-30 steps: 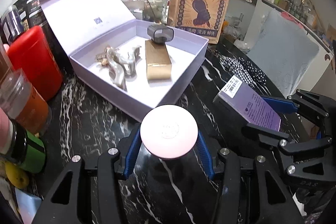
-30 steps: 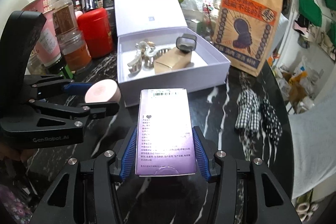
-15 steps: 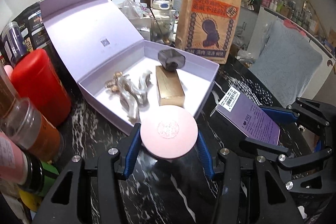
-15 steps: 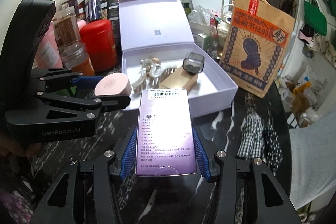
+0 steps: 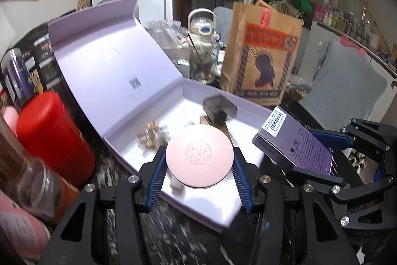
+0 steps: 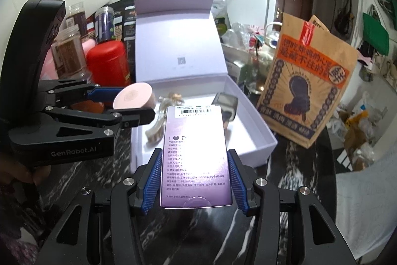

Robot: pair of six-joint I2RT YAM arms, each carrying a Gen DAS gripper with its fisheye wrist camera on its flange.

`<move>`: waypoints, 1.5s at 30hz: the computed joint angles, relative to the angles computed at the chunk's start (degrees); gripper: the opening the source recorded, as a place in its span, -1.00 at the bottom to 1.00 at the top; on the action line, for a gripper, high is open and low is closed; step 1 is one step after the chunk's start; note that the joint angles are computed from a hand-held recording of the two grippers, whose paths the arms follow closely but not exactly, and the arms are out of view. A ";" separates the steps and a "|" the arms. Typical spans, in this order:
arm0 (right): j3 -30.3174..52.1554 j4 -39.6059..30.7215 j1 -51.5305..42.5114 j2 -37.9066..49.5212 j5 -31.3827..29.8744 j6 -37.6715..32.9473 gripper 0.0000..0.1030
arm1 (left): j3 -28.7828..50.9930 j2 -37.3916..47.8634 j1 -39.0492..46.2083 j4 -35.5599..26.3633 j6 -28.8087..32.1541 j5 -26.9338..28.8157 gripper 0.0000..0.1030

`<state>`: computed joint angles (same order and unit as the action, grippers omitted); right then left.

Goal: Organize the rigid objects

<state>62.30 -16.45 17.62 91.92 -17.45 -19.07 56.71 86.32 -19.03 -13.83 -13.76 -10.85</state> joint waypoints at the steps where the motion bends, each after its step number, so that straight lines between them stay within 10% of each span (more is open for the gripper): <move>1: 1.04 -0.07 0.03 0.78 0.07 0.09 -0.02 | 0.90 0.51 0.63 0.12 0.45 0.07 -0.02; 45: 35.19 -7.70 2.51 29.90 3.43 3.33 -0.02 | 25.37 26.61 10.11 -3.80 4.45 1.68 -0.02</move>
<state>97.49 -24.14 20.12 121.82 -14.01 -15.74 82.08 112.93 -8.91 -17.63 -9.31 -9.17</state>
